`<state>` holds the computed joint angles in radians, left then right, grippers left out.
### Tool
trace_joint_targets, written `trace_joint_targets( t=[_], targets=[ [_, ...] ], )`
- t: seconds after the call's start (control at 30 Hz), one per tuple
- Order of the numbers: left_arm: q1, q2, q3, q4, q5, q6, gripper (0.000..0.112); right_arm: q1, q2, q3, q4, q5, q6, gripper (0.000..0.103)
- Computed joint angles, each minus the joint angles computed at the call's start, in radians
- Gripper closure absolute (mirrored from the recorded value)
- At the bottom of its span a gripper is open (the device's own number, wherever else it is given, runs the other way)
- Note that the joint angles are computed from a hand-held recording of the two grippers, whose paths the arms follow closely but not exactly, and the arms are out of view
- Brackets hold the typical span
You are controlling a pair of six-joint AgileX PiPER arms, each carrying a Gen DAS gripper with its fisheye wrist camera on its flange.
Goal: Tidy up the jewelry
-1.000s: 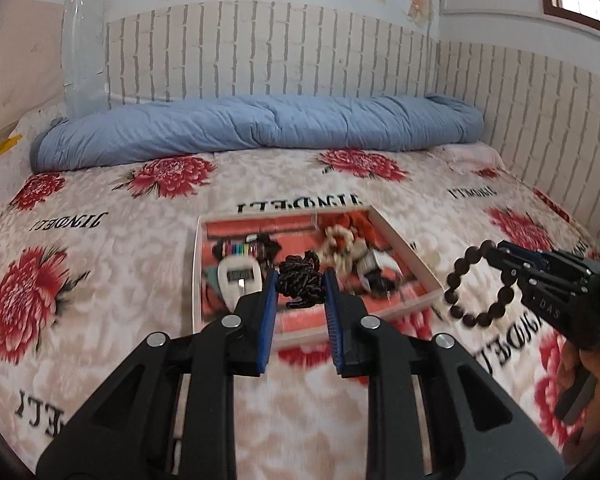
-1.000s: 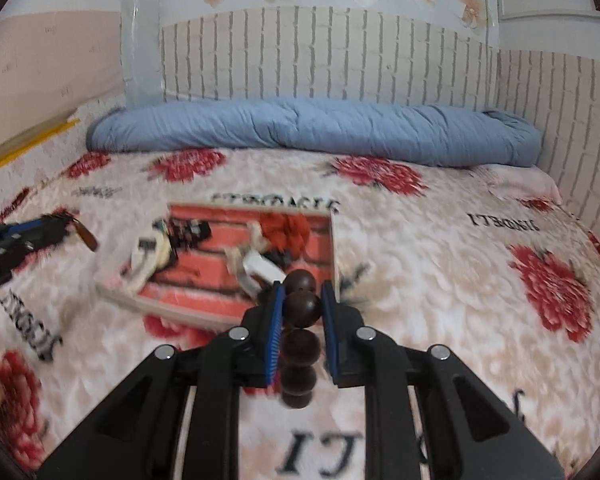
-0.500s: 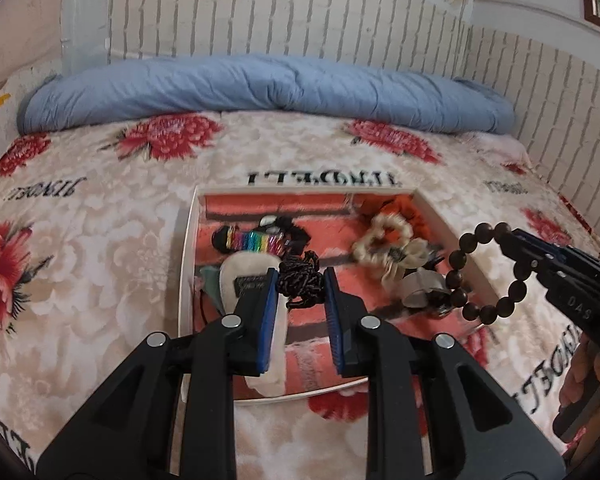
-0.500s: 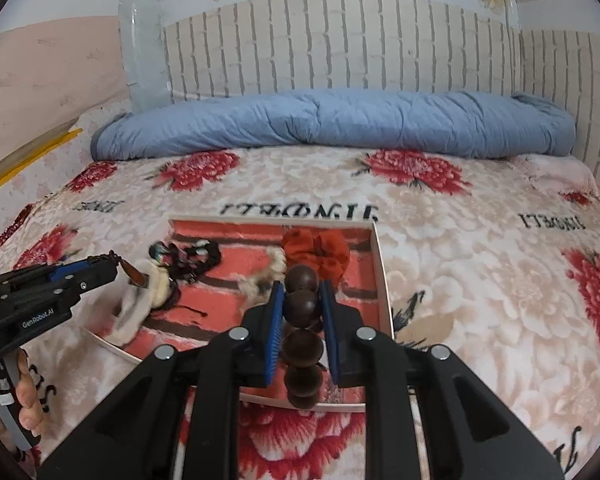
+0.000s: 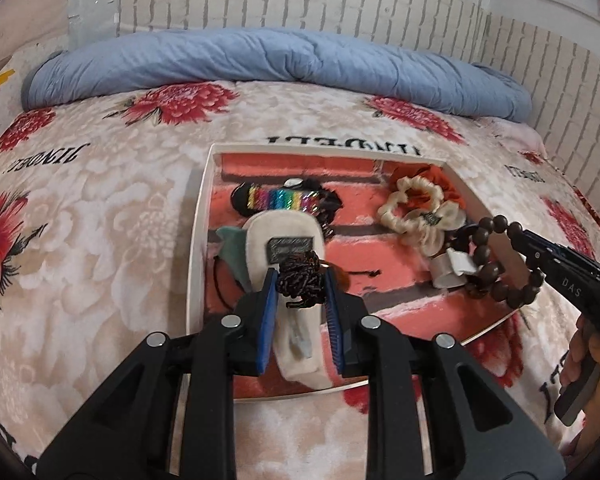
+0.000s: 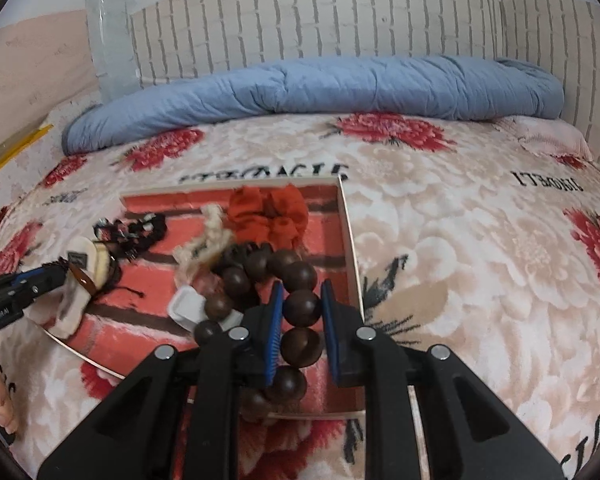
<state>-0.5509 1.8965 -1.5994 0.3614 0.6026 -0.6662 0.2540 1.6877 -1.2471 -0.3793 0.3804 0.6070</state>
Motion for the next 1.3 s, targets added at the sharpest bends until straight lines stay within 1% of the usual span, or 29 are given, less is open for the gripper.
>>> trace_joint_targets(
  t=[0.2,0.37,0.47,0.53,0.6,0.63,0.67,0.7,0.73,0.8,0.83,0.87,0.9,0.93,0.97,1.0,1.03,1.07,1.1,1.13,1.2,1.3],
  targets=[
    [-0.008,0.005,0.021,0.076,0.025,-0.064,0.089,-0.009,0.025,-0.001,0.042,0.002,-0.035,0.084],
    [-0.016,0.017,0.026,0.131,0.047,-0.120,0.088,-0.006,0.032,0.008,0.011,-0.010,-0.005,0.083],
    [-0.018,0.017,0.037,0.150,0.047,-0.144,0.088,-0.011,0.024,0.015,0.028,-0.019,-0.022,0.083],
    [-0.023,0.010,0.049,0.177,0.051,-0.175,0.085,-0.006,0.018,0.016,0.019,-0.010,-0.021,0.082],
    [-0.026,0.000,0.057,0.182,0.058,-0.187,0.076,0.003,0.003,0.018,0.011,0.009,-0.024,0.082],
    [-0.028,-0.013,0.072,0.182,0.052,-0.194,0.074,0.003,-0.011,0.022,0.028,0.015,-0.044,0.079],
    [-0.037,-0.027,0.084,0.197,0.059,-0.213,0.070,0.005,-0.025,0.029,0.035,0.017,-0.049,0.075],
    [-0.046,-0.038,0.094,0.216,0.063,-0.231,0.067,0.010,-0.052,0.046,0.026,0.018,-0.037,0.063],
    [-0.061,-0.061,0.116,0.247,0.064,-0.260,0.064,0.014,-0.077,0.063,0.006,0.015,-0.019,0.055],
    [-0.089,-0.106,0.155,0.307,0.070,-0.318,0.049,0.029,-0.127,0.097,-0.027,0.022,0.008,0.054],
    [-0.111,-0.145,0.191,0.352,0.073,-0.370,0.045,0.041,-0.163,0.119,-0.059,0.030,0.037,0.050],
    [-0.121,-0.170,0.212,0.370,0.069,-0.396,0.039,0.050,-0.189,0.139,-0.090,0.032,0.069,0.047],
    [-0.141,-0.212,0.251,0.404,0.064,-0.445,0.033,0.064,-0.223,0.167,-0.134,0.032,0.116,0.040],
    [-0.155,-0.238,0.275,0.430,0.068,-0.476,0.029,0.077,-0.254,0.192,-0.173,0.034,0.159,0.038],
    [-0.186,-0.275,0.310,0.481,0.083,-0.531,0.024,0.099,-0.301,0.231,-0.227,0.039,0.222,0.038],
    [-0.212,-0.296,0.330,0.518,0.103,-0.568,0.021,0.111,-0.325,0.250,-0.251,0.045,0.251,0.036],
    [-0.250,-0.325,0.360,0.569,0.136,-0.620,0.019,0.130,-0.358,0.278,-0.293,0.053,0.301,0.030],
    [-0.273,-0.338,0.371,0.593,0.158,-0.643,0.016,0.159,-0.398,0.315,-0.372,0.067,0.389,0.028],
    [-0.310,-0.362,0.398,0.629,0.189,-0.682,0.015,0.190,-0.439,0.348,-0.441,0.091,0.465,0.027],
    [-0.339,-0.381,0.419,0.652,0.212,-0.710,0.015,0.208,-0.457,0.362,-0.472,0.105,0.502,0.027],
    [-0.394,-0.416,0.456,0.676,0.256,-0.747,0.014,0.250,-0.526,0.407,-0.503,0.139,0.553,0.027],
    [-0.471,-0.462,0.505,0.684,0.317,-0.788,0.014,0.345,-0.607,0.453,-0.559,0.228,0.626,0.027]
  ],
)
